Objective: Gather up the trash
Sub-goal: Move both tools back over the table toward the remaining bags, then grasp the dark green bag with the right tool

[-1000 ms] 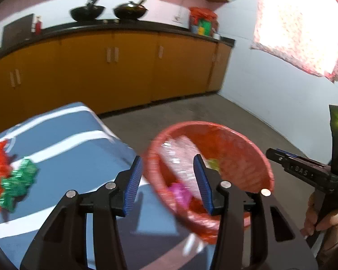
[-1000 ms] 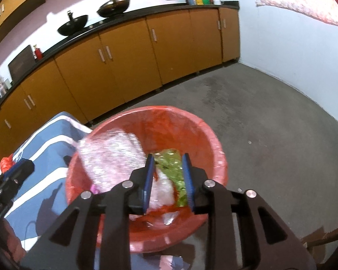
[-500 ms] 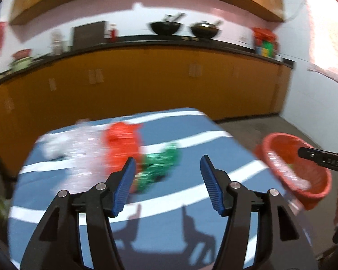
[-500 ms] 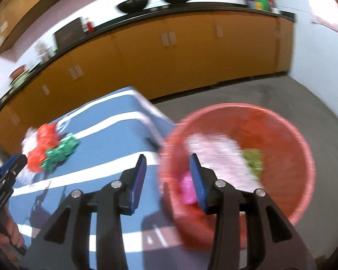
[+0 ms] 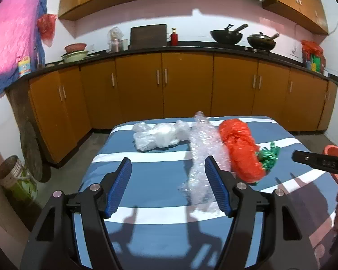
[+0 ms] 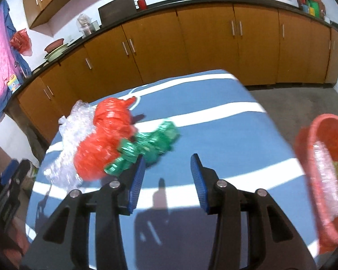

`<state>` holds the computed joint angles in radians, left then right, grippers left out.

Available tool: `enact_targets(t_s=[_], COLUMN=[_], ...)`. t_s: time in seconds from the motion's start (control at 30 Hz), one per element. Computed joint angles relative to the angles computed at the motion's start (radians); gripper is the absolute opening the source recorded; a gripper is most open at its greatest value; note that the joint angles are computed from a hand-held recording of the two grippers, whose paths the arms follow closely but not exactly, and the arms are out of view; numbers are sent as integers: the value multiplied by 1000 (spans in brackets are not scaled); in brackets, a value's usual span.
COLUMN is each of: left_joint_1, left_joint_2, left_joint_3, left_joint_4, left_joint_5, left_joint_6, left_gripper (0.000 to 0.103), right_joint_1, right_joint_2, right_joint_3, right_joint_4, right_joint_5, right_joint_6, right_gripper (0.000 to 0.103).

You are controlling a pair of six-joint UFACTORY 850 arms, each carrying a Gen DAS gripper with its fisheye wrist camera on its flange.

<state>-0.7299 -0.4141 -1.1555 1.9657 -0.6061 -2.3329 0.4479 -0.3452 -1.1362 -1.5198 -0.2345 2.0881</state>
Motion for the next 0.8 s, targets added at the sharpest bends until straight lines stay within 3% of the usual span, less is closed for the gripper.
enact_targets(t_s=[0.23, 0.3, 0.43, 0.53, 0.67, 0.8], left_joint_1=[20, 21, 20, 14, 6, 2], left_joint_2=[7, 5, -3, -11, -20, -28], left_joint_3=[15, 12, 4, -3, -16, -28], left_joint_4=[28, 34, 50, 53, 42, 39], left_joint_5=[14, 26, 40, 45, 55, 70], left_joint_6=[-74, -88, -98, -93, -73, -65], left_gripper=[70, 70, 70, 70, 70, 71], right_joint_1=[5, 9, 11, 10, 15, 11], right_joint_2=[-111, -138, -168, -174, -147, -113], right_joint_3=[-132, -167, -193, -188, -149, -106], right_joint_4=[106, 223, 427, 513, 356, 248], right_joint_5=[1, -7, -5, 10, 16, -14], right_joint_6=[-24, -153, -378, -484, -367, -276], right_gripper=[42, 50, 50, 32, 6, 2])
